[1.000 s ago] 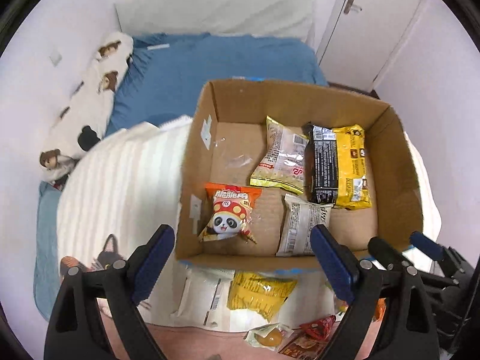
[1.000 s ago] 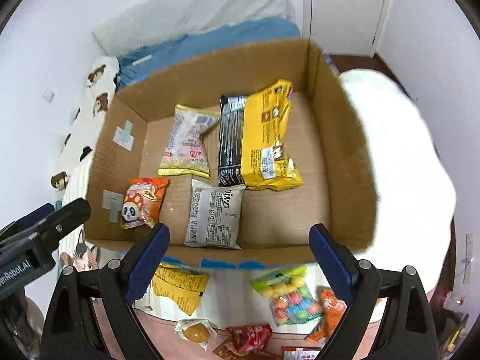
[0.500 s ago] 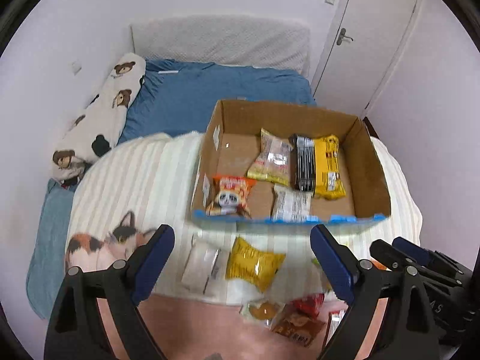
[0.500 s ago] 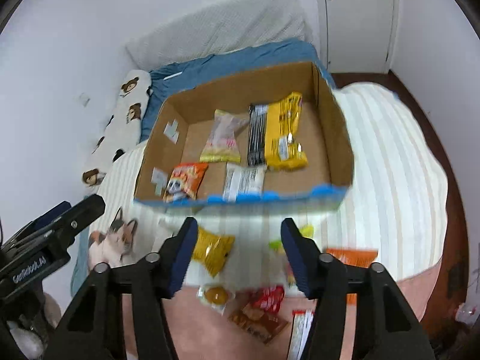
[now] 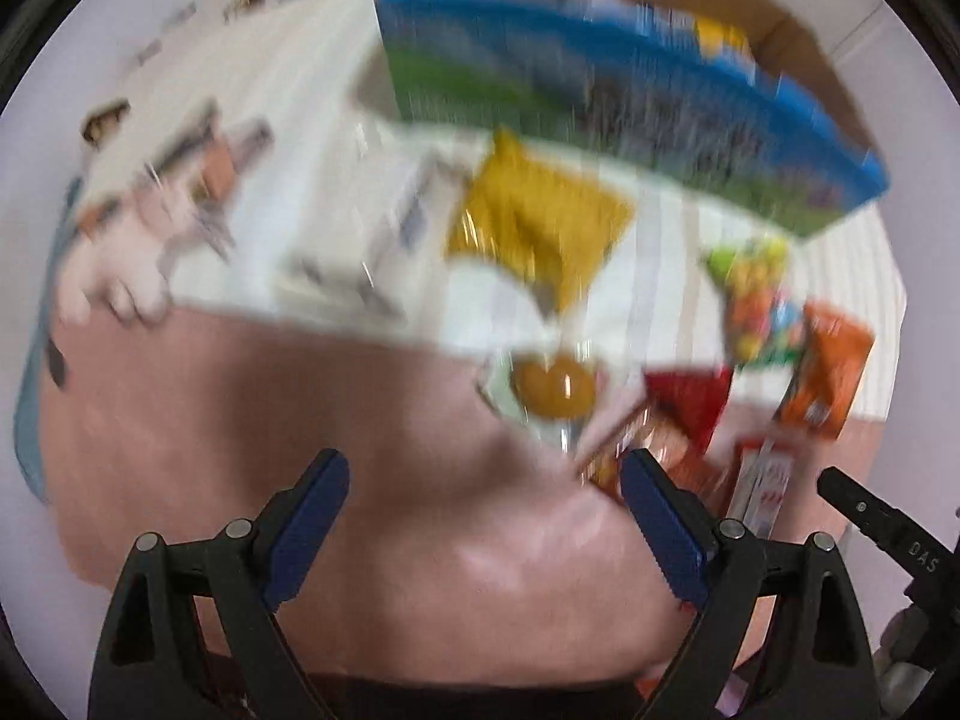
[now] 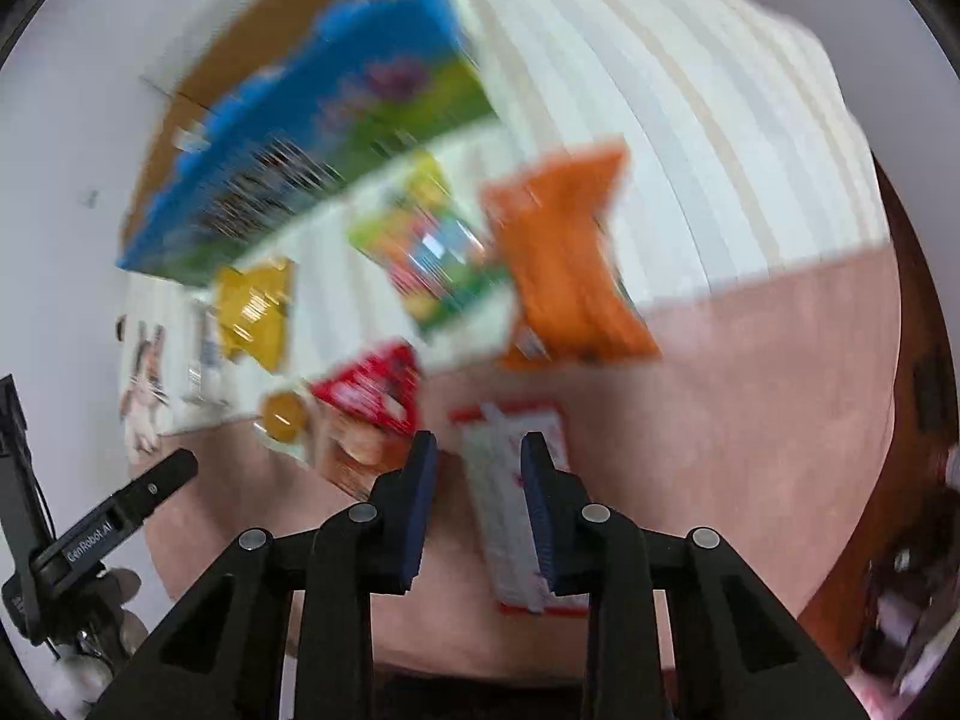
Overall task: Organize snacks
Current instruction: 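Grasp the clear bread roll with the left tool while the right tool grasps the orange jerky bag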
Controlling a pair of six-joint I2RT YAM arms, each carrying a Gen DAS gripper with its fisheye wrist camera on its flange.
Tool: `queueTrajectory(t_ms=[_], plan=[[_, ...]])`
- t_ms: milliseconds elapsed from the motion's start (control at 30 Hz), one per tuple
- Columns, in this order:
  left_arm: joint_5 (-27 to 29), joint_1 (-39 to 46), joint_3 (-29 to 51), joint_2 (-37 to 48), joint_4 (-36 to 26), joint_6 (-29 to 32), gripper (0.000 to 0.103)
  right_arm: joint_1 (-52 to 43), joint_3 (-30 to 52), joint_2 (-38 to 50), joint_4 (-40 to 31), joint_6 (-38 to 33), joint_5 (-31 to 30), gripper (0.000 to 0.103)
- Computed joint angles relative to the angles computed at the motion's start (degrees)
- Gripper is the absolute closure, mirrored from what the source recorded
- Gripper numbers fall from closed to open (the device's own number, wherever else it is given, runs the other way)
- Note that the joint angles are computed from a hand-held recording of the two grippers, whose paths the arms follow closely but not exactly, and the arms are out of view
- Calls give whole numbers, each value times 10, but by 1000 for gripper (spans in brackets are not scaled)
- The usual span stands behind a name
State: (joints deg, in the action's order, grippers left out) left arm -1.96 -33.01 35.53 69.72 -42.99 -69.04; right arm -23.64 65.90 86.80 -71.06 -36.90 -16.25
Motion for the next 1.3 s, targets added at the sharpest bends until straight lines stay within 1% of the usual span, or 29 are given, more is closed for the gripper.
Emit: queueTrajectory(t_ms=[33,100,133,167,233,300,367,433,500,533,567,600,667,733,833,867,933,1000,1033,1100,1133,1200,1233,1267,1300], plan=[[16,-12,-12,19,27,-13,10,-8,-11,8,8,-5,10,71],[23,-29,-20,42,50,-26,10,-25,-28,32,21,-4,23,70],[22,-38,-23,52,58,-31,10,-30,-40,44,35,-3,37,65],[20,-42,-24,55,57,-33,10,-35,-51,46,48,-4,45,48],[15,-43,-31,50,54,-38,10,-43,-70,54,69,-13,59,29],[5,-37,-35,37,39,-36,10,-45,-87,58,82,-19,70,28],[-9,-20,-35,22,18,-20,10,-37,-114,49,112,-22,88,28],[-26,11,-27,10,-7,11,10,-27,-140,32,140,-19,100,27],[-39,42,-16,3,-26,41,10,-17,-163,12,164,-18,107,30],[-45,69,-7,0,-33,70,10,-11,-173,2,173,-21,111,36],[-48,86,0,1,-37,90,10,-6,-181,-11,177,-26,110,45],[-56,108,11,6,-42,116,10,-5,-181,-18,171,-28,105,48],[-68,147,33,21,-43,166,10,0,-166,-20,145,-21,99,48],[-71,179,55,48,-38,216,10,0,-132,-10,106,-1,77,46],[-55,225,76,86,-22,280,10,-8,-75,-7,68,11,45,34],[-52,237,84,106,-16,296,10,-9,-57,-7,62,16,35,33],[-38,258,94,142,-2,324,10,0,-21,5,58,35,24,33],[-25,266,100,178,16,339,10,29,19,30,65,71,25,33],[-19,271,104,200,24,347,10,45,28,37,79,85,26,33],[-12,276,105,219,34,356,10,72,30,42,116,97,45,33],[-7,279,102,224,46,361,13,96,32,48,130,112,60,33],[-6,278,94,221,52,358,38,130,35,64,153,134,98,33],[-6,283,90,219,55,360,44,140,41,81,158,141,106,37],[-3,293,79,210,61,362,50,147,42,90,165,147,115,49],[-2,297,69,195,59,354,57,153,43,93,172,152,124,54]])
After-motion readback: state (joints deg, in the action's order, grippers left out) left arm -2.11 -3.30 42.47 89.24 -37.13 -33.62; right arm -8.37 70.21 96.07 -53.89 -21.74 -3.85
